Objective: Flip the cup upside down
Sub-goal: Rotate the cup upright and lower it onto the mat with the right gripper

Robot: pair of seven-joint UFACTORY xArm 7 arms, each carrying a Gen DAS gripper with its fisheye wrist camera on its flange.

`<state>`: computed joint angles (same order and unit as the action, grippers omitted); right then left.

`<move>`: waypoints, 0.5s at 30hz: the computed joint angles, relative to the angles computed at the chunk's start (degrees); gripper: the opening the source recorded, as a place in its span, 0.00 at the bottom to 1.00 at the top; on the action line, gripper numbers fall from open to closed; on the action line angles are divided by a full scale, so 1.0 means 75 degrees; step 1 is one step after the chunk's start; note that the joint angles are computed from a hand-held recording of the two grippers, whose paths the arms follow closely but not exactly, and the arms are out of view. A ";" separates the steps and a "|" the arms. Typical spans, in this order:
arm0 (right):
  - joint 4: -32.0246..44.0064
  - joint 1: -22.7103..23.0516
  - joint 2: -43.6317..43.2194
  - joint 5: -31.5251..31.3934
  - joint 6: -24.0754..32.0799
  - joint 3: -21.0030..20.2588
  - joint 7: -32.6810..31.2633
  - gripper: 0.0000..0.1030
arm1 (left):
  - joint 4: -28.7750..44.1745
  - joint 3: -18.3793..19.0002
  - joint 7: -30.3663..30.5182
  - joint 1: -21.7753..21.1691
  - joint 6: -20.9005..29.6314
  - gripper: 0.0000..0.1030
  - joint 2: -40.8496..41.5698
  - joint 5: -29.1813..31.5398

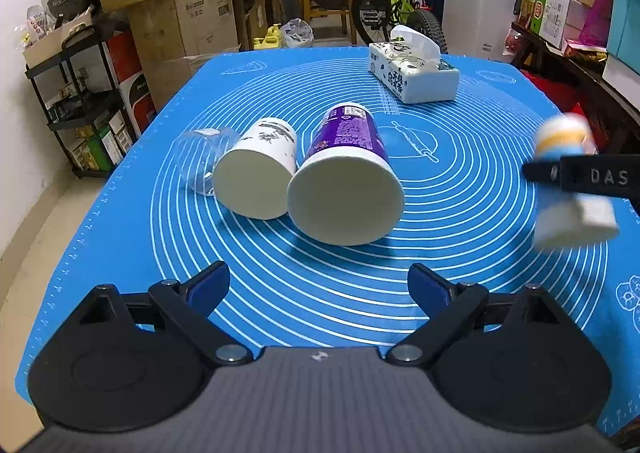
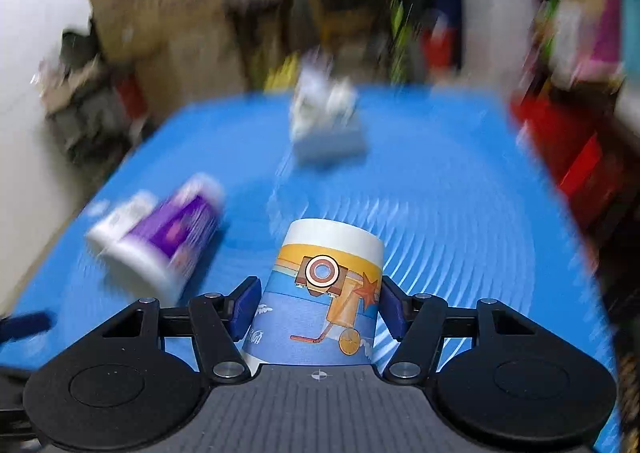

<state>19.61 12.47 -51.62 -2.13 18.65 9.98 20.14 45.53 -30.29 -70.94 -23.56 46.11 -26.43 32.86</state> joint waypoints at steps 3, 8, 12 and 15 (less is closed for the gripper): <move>-0.0845 -0.1181 -0.0438 -0.0764 -0.1623 0.1209 0.0499 0.64 | 0.0021 -0.0037 -0.0053 0.0009 -0.0017 0.92 0.0061 0.0035; -0.1436 -0.1876 -0.0421 -0.1368 -0.2663 0.2040 0.0548 0.63 | 0.0097 -0.0062 -0.0154 -0.0039 -0.0012 0.92 0.0171 0.0107; -0.1755 -0.1434 -0.1073 -0.1420 -0.2396 0.1867 0.0469 0.63 | 0.0118 -0.0089 -0.0195 -0.0093 -0.0020 0.92 0.0214 0.0188; -0.1841 -0.1059 -0.1342 -0.1409 -0.1977 0.1690 0.0495 0.62 | 0.0097 -0.0059 -0.0238 -0.0162 -0.0098 0.92 0.0234 0.0161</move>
<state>5.80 4.53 -61.68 -12.70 3.82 22.66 23.85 46.26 -30.73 -72.73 -24.77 45.38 -24.68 34.07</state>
